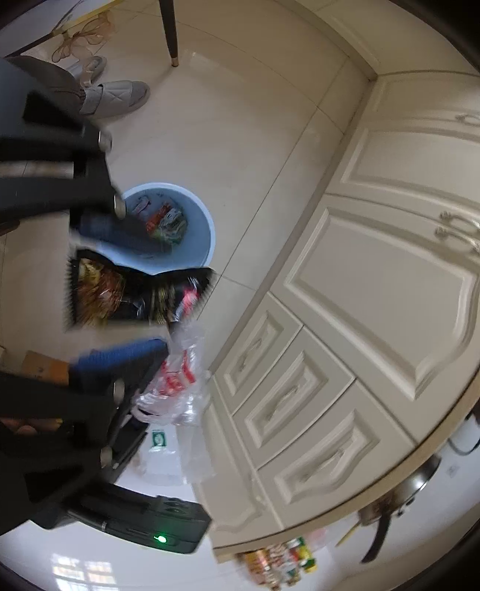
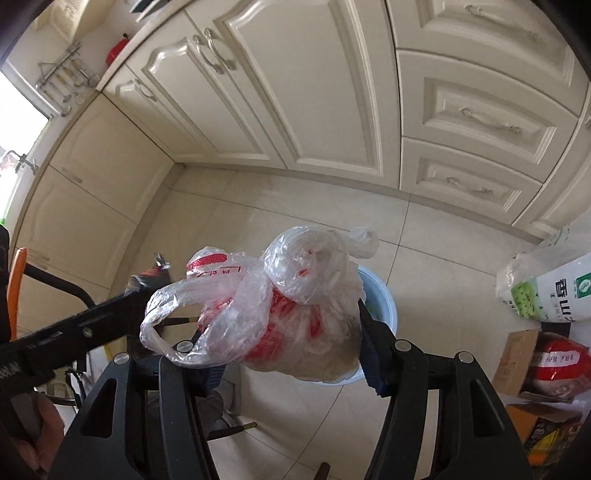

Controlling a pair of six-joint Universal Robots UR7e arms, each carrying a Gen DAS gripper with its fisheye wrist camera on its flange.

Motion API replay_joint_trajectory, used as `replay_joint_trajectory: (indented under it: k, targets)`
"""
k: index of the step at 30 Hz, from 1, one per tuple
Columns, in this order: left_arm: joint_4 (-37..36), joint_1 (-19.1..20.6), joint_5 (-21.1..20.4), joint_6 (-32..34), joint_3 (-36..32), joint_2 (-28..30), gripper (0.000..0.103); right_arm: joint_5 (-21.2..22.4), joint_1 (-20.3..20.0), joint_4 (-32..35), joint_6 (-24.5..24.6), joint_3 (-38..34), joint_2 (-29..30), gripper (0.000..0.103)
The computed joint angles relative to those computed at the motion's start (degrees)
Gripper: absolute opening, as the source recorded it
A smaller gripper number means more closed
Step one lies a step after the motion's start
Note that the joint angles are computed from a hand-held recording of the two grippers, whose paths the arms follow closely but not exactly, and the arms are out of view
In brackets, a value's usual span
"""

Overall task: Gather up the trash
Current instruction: 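Carry both held items over the blue bucket, then open both tools to drop the items into the blue bucket, then move both open tools back over the orange table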

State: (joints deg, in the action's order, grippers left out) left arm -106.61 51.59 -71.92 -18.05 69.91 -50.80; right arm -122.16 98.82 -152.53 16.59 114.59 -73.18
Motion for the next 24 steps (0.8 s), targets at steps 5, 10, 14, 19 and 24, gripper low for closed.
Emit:
replay_joint_trajectory:
  k: [5, 10, 14, 19, 24]
  targets:
    - [0.4, -0.4, 4.4, -0.4, -1.4, 0.7, 0.082, -1.1, -0.9, 0.3, 1.4, -0.1, 0.6, 0.094]
    - [1.2, -2.8, 9.5, -0.8, -0.3, -0.5, 0.091, -3.6, 0.0, 1.7, 4.4, 0.5, -0.1, 0.103]
    - [0.7, -4.8, 12.8, -1.0, 1.7, -1.9, 0.095, -4.4, 1.5, 1.8, 5.7, 1.1, -0.9, 0.103]
    - [-1.0, -7.6, 14.4, -1.9, 7.1, -6.5, 0.096, -6.0, 4.5, 2.5, 7.0, 0.9, -1.6, 0.103]
    - [-0.6, -10.5, 15.7, -2.7, 10.7, -12.2, 0.097, -8.5, 8.9, 4.2, 8.3, -0.8, -1.4, 0.103]
